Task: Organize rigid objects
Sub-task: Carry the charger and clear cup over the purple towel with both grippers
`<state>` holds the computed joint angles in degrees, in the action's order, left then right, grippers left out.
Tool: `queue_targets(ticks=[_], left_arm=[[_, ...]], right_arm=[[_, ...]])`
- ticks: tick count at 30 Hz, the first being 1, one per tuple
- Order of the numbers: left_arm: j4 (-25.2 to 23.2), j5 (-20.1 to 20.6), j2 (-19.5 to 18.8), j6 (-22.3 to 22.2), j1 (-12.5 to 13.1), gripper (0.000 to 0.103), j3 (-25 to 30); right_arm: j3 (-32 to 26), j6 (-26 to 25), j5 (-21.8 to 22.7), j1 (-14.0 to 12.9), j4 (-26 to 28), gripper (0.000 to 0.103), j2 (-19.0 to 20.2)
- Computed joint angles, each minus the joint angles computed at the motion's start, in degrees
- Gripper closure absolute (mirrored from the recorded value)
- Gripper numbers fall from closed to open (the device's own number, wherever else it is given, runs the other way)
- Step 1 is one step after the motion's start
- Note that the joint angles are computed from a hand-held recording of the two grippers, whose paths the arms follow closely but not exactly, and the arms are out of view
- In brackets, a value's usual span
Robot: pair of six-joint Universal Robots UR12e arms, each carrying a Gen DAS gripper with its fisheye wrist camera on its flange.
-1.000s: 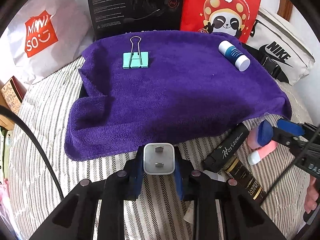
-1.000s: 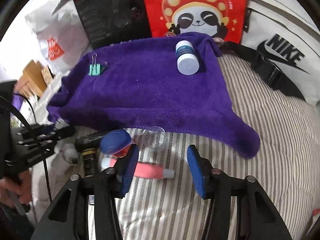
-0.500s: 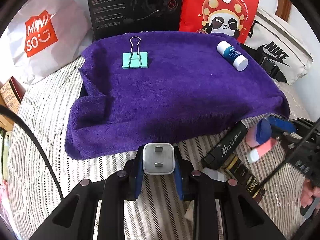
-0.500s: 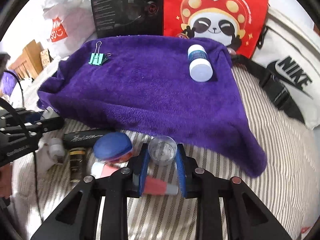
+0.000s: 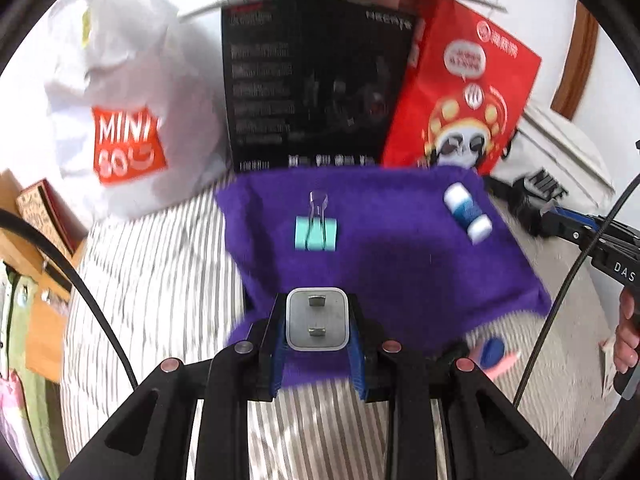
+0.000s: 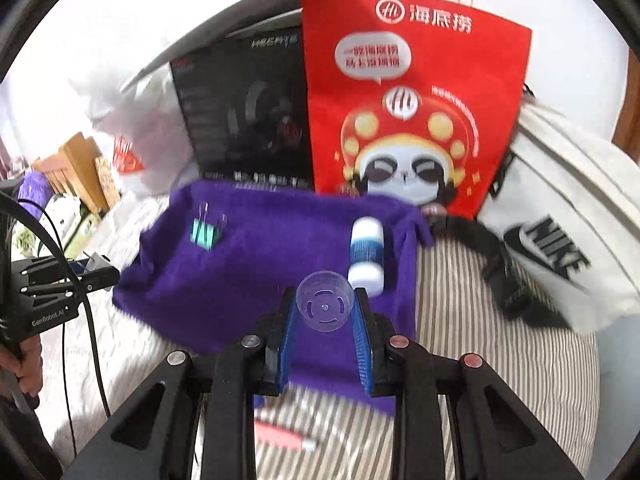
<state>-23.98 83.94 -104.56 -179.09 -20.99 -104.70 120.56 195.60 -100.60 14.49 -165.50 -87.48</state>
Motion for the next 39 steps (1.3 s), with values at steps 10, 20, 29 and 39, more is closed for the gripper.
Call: queue_targets(ticks=[10, 20, 29, 39], left_arm=[[-1.6, 0.2, -5.2, 0.1, 0.0, 0.078, 6.6], [-3.6, -1.3, -7.5, 1.4, 0.3, 0.078, 8.1], [-4.7, -1.3, -8.3, 0.1, 1.1, 0.078, 8.5], [-6.0, -2.4, -8.8, 0.8, 1.4, 0.078, 8.7]], right_arm=[[-3.8, 0.5, 3.3, -2.8, -0.5, 0.076, 2.8], [-3.8, 1.9, 3.4, -3.9, 1.3, 0.076, 4.5], [-4.1, 2.0, 6.8, -5.0, 3.5, 0.076, 5.9], [-5.3, 1.9, 7.5, -4.3, 2.6, 0.076, 8.2]])
